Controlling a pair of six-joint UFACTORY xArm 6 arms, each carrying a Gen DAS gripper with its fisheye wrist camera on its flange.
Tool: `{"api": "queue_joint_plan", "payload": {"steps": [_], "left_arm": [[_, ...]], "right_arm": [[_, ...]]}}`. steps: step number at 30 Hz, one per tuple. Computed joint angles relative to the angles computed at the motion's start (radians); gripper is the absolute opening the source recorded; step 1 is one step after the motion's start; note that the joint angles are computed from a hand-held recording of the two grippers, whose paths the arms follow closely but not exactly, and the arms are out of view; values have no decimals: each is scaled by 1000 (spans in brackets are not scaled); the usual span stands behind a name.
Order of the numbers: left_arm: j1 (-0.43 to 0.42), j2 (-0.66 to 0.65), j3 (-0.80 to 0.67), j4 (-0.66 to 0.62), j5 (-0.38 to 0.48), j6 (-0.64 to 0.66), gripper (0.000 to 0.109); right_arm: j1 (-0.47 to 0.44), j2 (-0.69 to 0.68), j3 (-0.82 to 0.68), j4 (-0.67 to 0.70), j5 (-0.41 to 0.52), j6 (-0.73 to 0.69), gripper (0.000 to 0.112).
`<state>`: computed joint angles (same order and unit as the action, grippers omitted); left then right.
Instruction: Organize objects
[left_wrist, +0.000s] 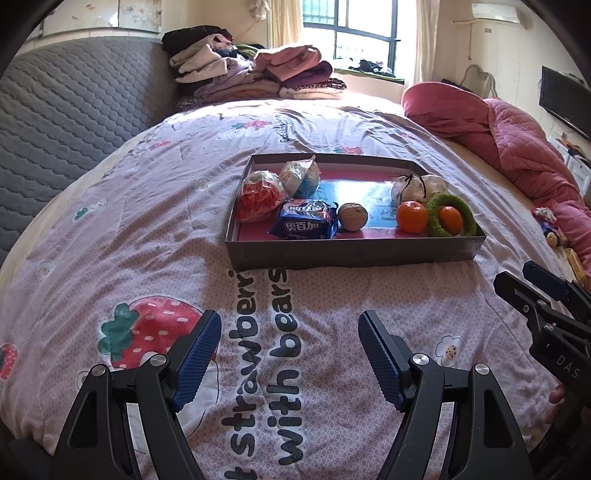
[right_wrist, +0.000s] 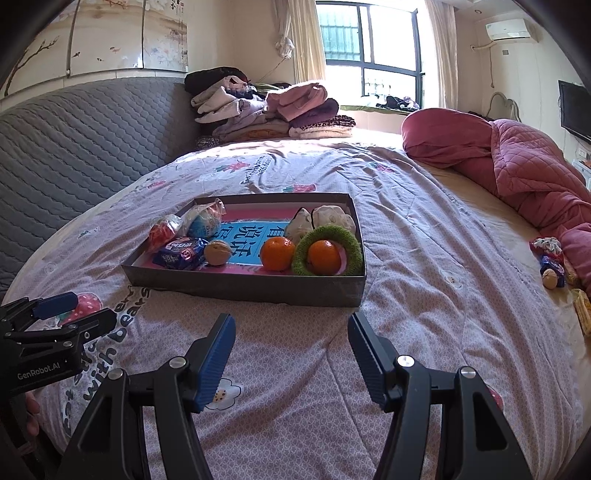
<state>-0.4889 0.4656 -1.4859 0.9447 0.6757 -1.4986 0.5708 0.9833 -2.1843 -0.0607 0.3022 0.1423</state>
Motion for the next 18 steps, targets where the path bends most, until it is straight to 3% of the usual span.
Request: {"api": "queue_joint_plan", "payload": {"steps": [18], "left_arm": [[11,52,9,113,-50,-103,78]], "right_arm": [[-11,0,79,-72,-92,79,63]]}}
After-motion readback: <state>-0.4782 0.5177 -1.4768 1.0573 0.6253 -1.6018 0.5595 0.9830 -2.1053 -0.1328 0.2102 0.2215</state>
